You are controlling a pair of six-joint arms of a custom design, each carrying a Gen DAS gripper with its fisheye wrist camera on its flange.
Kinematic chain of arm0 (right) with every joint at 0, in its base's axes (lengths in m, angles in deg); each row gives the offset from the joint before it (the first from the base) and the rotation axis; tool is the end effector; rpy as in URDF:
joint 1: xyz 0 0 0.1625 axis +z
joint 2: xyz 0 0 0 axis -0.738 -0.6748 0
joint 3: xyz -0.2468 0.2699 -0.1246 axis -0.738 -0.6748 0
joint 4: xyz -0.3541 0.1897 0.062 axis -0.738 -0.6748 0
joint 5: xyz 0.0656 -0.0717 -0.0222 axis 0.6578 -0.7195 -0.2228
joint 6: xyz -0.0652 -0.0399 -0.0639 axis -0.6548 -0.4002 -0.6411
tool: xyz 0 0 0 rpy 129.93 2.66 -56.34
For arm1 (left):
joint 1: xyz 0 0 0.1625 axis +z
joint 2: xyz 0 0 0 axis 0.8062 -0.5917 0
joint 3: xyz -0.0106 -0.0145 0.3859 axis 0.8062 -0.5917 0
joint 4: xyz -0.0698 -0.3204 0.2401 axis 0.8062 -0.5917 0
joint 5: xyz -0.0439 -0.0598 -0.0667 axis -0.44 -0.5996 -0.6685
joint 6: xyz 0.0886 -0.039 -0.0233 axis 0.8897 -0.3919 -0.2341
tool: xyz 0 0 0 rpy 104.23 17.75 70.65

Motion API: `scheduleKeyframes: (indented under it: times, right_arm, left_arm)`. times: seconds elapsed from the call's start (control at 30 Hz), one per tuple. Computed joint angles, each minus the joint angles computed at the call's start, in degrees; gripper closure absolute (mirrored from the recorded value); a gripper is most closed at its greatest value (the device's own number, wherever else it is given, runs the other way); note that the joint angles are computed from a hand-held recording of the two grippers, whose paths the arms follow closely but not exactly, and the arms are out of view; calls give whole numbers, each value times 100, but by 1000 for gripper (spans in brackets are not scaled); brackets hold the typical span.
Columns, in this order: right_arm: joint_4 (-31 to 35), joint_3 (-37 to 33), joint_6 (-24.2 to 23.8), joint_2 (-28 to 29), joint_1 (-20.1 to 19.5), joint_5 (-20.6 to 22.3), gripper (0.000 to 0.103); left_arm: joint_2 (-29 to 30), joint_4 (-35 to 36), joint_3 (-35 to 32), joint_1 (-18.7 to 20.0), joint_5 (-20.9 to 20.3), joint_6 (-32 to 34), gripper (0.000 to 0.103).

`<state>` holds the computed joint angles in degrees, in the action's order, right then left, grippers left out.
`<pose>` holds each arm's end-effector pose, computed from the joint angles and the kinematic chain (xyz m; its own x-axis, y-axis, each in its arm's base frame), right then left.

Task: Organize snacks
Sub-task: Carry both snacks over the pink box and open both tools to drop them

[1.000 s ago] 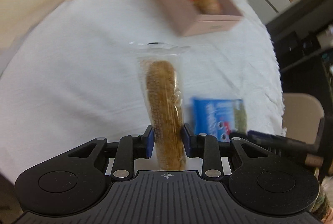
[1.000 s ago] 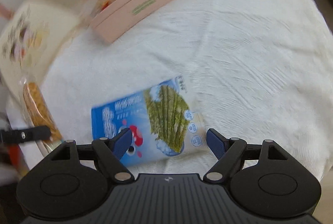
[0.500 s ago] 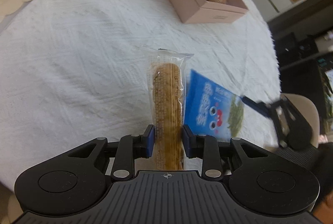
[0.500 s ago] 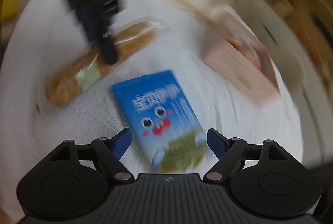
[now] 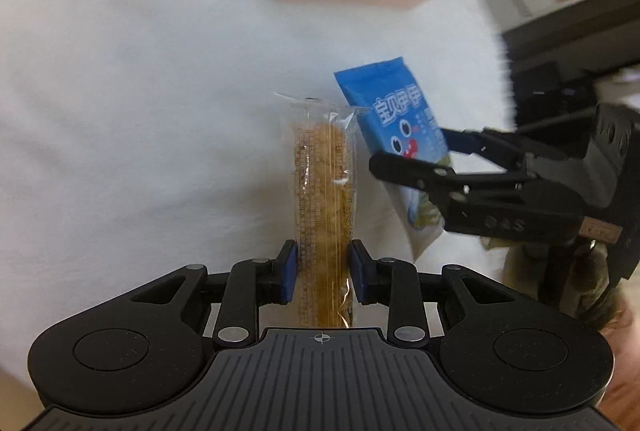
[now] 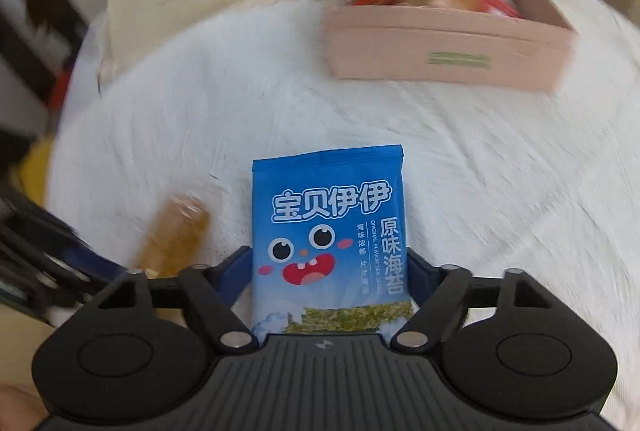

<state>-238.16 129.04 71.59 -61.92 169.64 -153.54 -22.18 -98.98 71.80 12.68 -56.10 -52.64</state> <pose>0.3953 -0.4513 0.0164 -0.7478 -0.5409 0.3850 -0.5974 0.8012 -0.0349 0.0028 -0.3932 0.3717 -0.9806 -0.0524 -0.1890 -0.0082 0.9738 -0.2271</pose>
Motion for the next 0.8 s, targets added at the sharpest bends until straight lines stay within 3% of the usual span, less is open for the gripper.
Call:
scheduleKeyframes:
  times: [0.07,0.23,0.37,0.47,0.57,0.63,0.7,0.8]
  right_arm:
    - [-46,-27,-100,-341,132,-124,26]
    - [-225,-922,-495,-449,442,-998,26]
    - [-617,-1680,-814,-141,494,-1451,25]
    - [-697,-2006,-781,63,465,-1669,25]
    - [-618,-2360,-706,333,456,-1921,25]
    - [-577,-2589,-684,546,403,-1864,25]
    - [-365,-3021,-636,837,312,-1658,25]
    - [-60,-3780,-549,1431,102,-1148,23]
  left_arm:
    - [228,-281,-312,-172,-166,210,71]
    - [1250,-932,-1460,-437,50,712,71]
    - [2307,-1767,-2502,-60,-144,877,68]
    - [3213,-1606,-3341,294,163,793,68]
    - [3466,-2192,-3397,630,-157,938,68]
    - [3403,-2512,-3222,730,-384,1050,68]
    - [3185,-2659,-2945,710,-325,1237,68]
    - [2704,-2951,-2334,479,93,1596,68]
